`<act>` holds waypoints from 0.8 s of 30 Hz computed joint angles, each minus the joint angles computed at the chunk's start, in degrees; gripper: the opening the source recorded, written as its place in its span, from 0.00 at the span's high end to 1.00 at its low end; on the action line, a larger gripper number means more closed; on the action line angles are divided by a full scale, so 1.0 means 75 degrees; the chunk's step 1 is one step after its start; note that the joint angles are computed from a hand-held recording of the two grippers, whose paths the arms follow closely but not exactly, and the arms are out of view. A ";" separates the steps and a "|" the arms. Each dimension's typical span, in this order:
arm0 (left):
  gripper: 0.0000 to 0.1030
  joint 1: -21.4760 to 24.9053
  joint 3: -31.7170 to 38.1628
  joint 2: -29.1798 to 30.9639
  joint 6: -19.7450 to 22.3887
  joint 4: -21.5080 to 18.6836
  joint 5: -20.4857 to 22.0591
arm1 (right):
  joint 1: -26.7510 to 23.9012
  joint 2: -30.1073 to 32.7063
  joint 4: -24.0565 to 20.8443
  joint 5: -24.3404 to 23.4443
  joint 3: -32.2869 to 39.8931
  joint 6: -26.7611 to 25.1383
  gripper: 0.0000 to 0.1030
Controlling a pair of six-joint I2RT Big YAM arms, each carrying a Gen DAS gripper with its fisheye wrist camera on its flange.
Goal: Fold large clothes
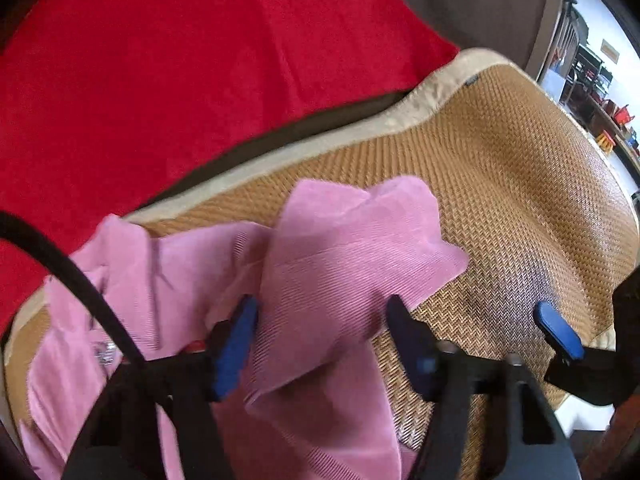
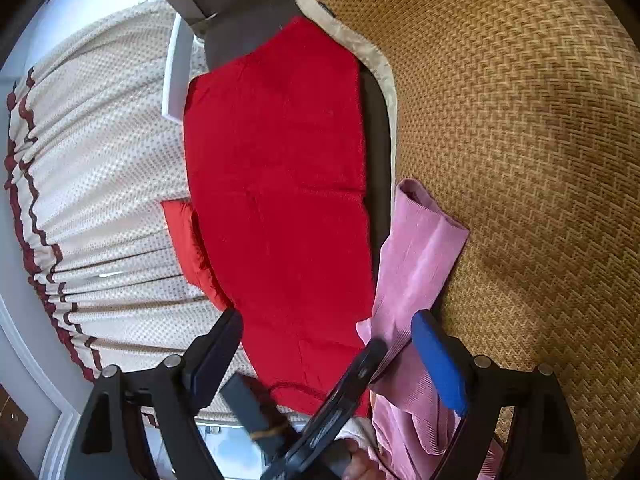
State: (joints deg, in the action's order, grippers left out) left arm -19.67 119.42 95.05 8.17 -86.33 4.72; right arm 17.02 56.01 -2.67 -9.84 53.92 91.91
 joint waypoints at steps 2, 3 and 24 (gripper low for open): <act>0.54 0.0000 0.0030 0.0117 -0.0156 -0.0025 -0.0036 | 0.0015 0.0019 -0.0077 -0.0063 0.0089 0.0006 0.14; 0.66 0.0023 0.0035 0.0139 -0.0176 -0.0067 0.0056 | 0.0042 0.0039 -0.0103 -0.0055 0.0099 0.0000 0.14; 0.94 0.1684 -0.1978 -0.2589 -0.0410 0.1376 0.2501 | 0.0437 0.0595 -0.0643 -0.0230 0.0729 -0.0062 0.14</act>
